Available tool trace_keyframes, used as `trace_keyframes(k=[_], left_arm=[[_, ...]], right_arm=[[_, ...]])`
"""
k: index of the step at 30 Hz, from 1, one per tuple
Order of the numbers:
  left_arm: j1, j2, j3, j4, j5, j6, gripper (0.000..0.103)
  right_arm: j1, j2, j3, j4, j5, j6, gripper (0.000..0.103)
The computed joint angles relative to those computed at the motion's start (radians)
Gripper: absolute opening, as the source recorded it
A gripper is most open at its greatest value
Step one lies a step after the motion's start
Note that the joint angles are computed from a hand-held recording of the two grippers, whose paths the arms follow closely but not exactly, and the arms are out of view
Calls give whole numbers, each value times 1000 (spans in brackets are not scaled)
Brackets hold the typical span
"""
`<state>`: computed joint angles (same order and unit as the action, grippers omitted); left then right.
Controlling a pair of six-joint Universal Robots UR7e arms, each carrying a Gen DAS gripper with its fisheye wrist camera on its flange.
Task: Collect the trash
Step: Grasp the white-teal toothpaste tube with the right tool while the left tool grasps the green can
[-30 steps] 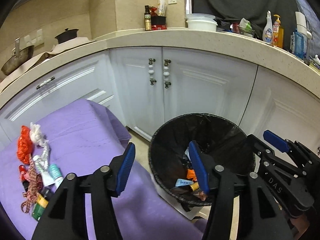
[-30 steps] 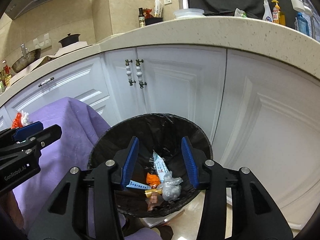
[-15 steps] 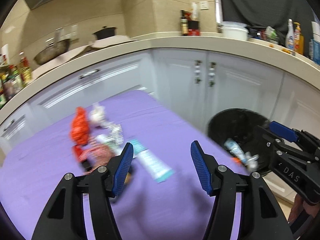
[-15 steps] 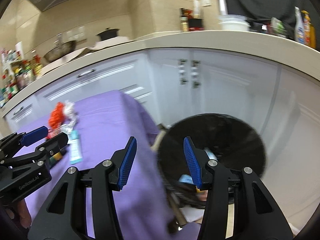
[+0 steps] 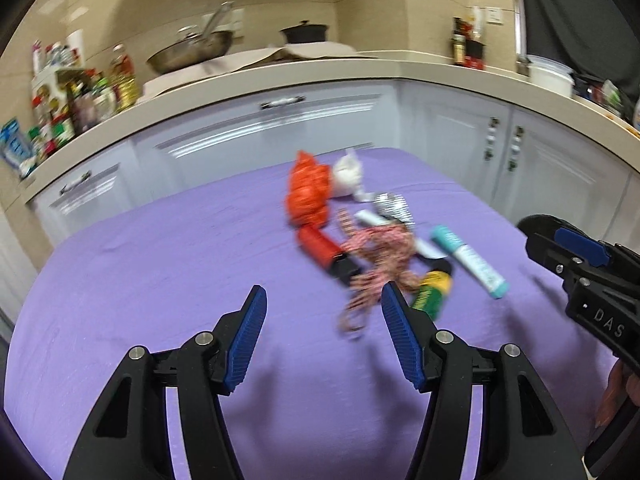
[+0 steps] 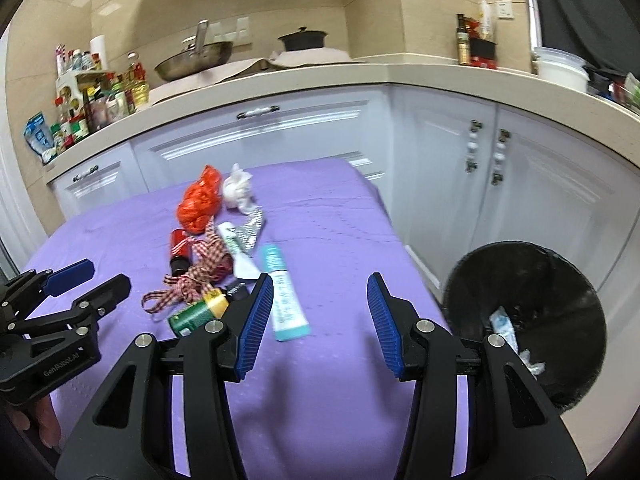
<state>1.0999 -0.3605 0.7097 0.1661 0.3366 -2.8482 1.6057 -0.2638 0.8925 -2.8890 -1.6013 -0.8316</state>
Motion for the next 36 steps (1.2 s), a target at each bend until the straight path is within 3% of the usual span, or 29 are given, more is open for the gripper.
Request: trace_keyframes(k=[7,13,15,18,20,28,36], left_arm=[[14,-84,121,-55,-36,-33,59],[27,-95,126,-8,-37,-97,59],[30,-94,122,9,-28,-115,59],[32,-93,120,26,-12,-131,59],[34,-86,108,49,3,-146,59],[27,-47,48,101,66,-160,59],[14,42,-86,167,139,-95,59]], right_arm=[[20,50,-80,84,-46,6,48],[38,122,-213,219,-140,14,47],[42,153,-277,286,-176,24,45],[43,180,-335,352,-203,34,28],[44,179,-332,351,-205,24,21],[36,139,-259,289,-179,15,20],[9,62,-147,205,-144,31,20]])
